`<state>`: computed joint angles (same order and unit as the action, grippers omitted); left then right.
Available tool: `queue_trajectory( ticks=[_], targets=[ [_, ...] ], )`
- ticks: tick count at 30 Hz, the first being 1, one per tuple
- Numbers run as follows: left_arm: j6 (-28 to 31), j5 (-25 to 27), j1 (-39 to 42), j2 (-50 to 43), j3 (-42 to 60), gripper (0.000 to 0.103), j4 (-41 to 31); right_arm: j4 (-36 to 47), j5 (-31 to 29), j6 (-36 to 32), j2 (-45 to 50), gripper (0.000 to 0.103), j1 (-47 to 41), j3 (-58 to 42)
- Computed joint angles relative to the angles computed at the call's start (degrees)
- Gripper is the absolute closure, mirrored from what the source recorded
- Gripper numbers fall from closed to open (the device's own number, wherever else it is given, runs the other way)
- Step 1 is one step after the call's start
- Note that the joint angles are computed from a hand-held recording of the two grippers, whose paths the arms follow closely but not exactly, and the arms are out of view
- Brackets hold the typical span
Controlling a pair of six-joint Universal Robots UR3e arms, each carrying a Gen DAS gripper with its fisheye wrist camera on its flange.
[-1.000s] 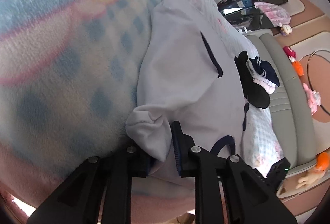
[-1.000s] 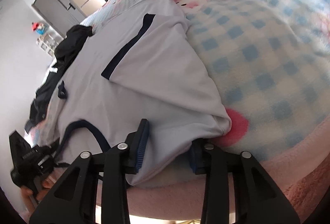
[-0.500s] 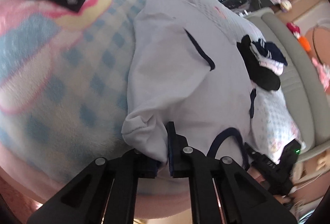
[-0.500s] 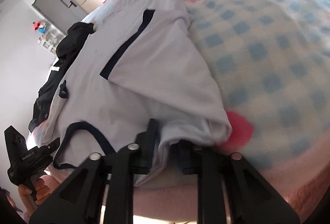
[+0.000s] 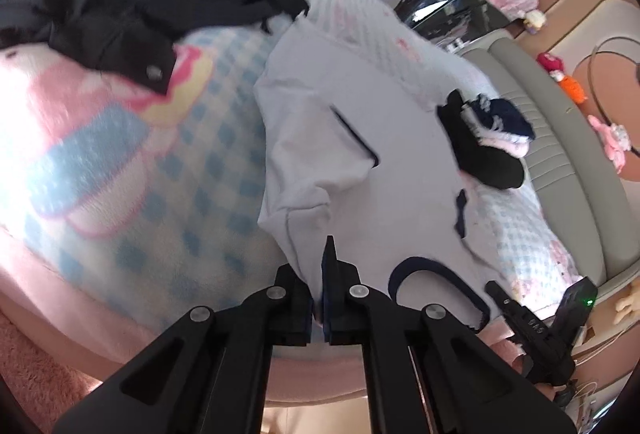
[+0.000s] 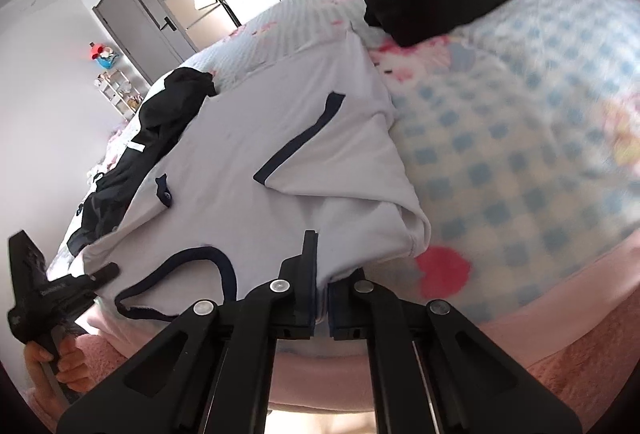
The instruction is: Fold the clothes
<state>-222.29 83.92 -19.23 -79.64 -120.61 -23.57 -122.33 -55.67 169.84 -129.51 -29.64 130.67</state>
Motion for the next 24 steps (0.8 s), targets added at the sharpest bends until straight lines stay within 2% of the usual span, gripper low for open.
queue_trajectory(
  ticks=[3,7,15,21,24],
  targets=[
    [0.23,0.59,-0.4,0.43,0.68,0.1,-2.06,-4.56,-3.9,2.63,2.8,0.101,4.32,0.9],
    [-0.23,1.3,-1.13,1.64,-0.71,0.1,-2.63,2.12,0.12,-1.31,-3.93,0.101,-0.63,2.52],
    [-0.65,4.06,-3.81,3.96,0.31,0.1,-5.02,12.02,3.66,-6.24,-8.51,0.101,-6.04,-0.69],
    [0.48,4.92,-4.84,6.86,0.39,0.1,-8.41,26.12,7.72,-14.33,-16.03,0.101,-12.71,-2.84],
    [0.86,5.41,-5.77,8.51,0.36,0.1,-10.93,36.57,10.08,-20.98,-19.78,0.101,-17.84,-5.41]
  ],
)
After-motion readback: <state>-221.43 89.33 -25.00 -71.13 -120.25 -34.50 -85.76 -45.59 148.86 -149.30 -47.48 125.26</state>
